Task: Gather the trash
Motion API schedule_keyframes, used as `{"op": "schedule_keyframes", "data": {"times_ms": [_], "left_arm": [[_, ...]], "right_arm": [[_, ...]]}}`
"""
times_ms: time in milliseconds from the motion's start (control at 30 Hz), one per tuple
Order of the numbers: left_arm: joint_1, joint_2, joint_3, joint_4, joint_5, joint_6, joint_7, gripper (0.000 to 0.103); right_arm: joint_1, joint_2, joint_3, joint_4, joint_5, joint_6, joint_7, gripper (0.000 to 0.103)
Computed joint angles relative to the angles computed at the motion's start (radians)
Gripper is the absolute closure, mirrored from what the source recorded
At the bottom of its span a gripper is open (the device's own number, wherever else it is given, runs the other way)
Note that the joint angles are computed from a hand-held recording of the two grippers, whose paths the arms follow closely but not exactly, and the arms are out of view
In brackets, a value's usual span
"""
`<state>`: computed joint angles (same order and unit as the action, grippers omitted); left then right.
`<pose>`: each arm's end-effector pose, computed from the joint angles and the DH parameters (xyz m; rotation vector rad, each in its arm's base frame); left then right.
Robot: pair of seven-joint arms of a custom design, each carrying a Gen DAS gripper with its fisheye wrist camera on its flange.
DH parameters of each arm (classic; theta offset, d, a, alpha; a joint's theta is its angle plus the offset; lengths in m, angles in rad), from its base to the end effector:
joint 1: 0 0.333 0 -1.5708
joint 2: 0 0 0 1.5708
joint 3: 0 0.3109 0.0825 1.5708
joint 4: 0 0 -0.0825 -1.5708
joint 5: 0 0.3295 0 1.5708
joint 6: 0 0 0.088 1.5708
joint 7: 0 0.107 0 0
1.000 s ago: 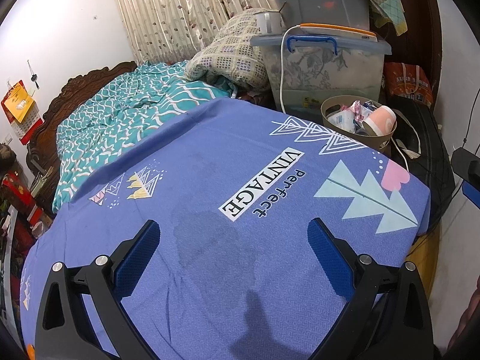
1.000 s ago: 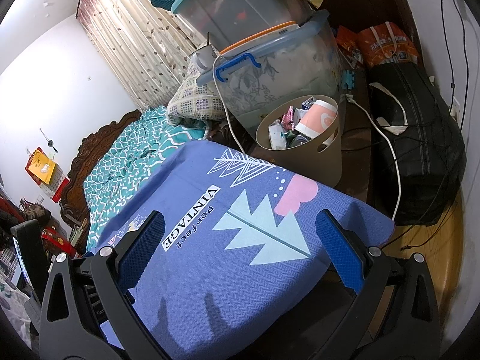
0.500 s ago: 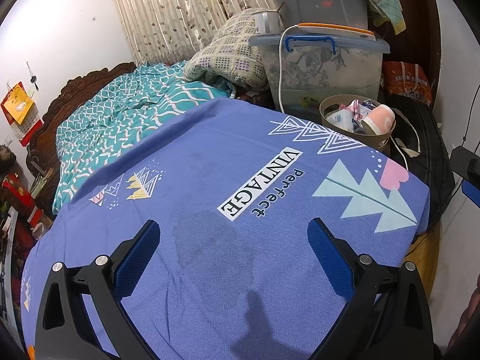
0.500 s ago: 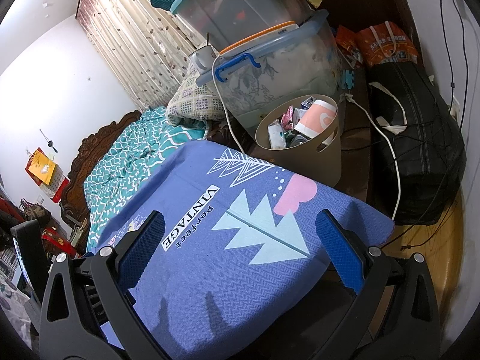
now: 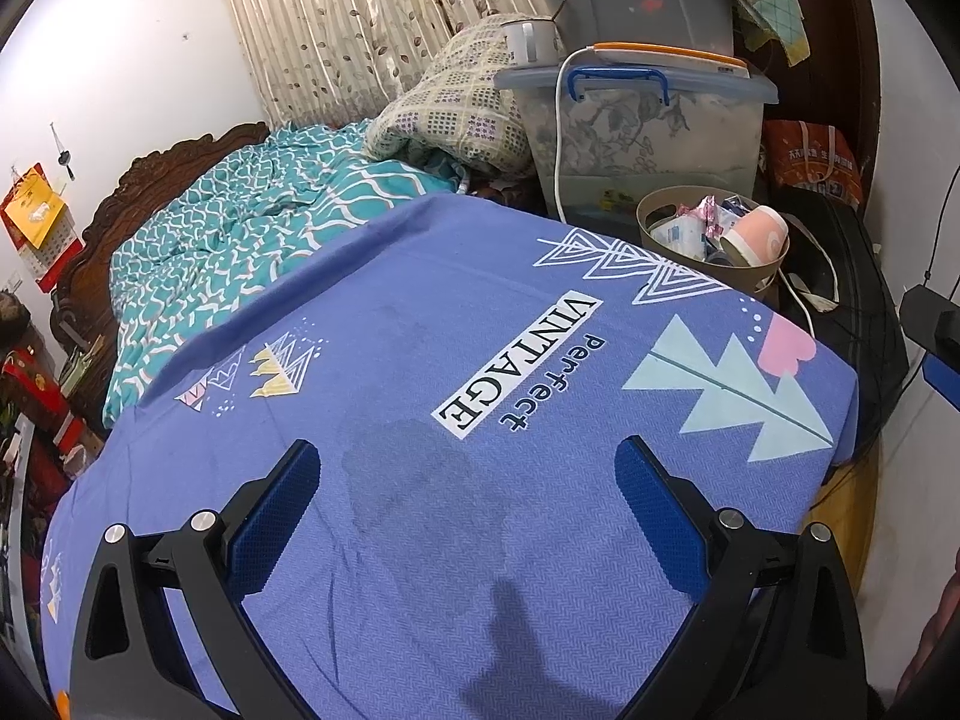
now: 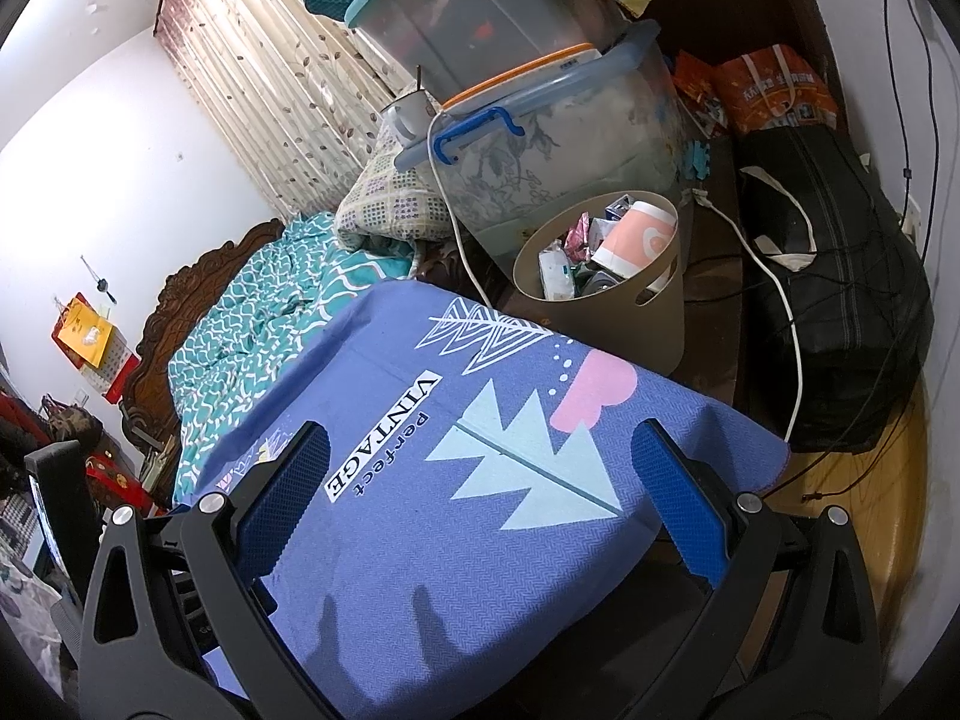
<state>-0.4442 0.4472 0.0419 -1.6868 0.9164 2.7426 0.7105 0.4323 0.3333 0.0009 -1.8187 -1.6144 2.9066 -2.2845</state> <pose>0.5901 -0.2898 0.4206 -1.4206 1.9351 -0.5706 0.5219 0.3081 0.4173 -1.0927 1.8589 -0.4405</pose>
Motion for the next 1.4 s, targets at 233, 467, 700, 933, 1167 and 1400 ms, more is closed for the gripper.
{"op": "schedule_keyframes", "data": {"times_ms": [233, 467, 700, 933, 1167, 1400], "left_arm": [[-0.001, 0.000, 0.001, 0.000, 0.000, 0.000, -0.001, 0.008], [-0.001, 0.000, 0.002, -0.001, 0.000, 0.001, -0.001, 0.008], [0.000, 0.001, 0.001, 0.001, -0.005, 0.001, 0.004, 0.008], [-0.001, 0.001, 0.002, 0.001, -0.004, 0.002, 0.006, 0.008], [0.026, -0.006, -0.015, -0.017, -0.067, 0.046, 0.064, 0.009], [0.001, -0.004, 0.010, -0.010, -0.056, 0.041, 0.055, 0.008]], "right_arm": [[0.001, -0.001, 0.000, 0.000, 0.003, -0.001, -0.002, 0.003], [0.003, -0.002, -0.001, -0.001, 0.006, -0.003, -0.003, 0.003], [0.003, -0.001, -0.001, -0.001, 0.007, -0.003, -0.005, 0.003], [0.003, -0.002, -0.001, -0.002, 0.008, -0.003, -0.004, 0.003], [0.005, -0.003, -0.001, -0.002, 0.012, -0.005, -0.007, 0.003], [0.005, -0.003, -0.001, 0.001, 0.013, -0.006, -0.011, 0.003]]}}
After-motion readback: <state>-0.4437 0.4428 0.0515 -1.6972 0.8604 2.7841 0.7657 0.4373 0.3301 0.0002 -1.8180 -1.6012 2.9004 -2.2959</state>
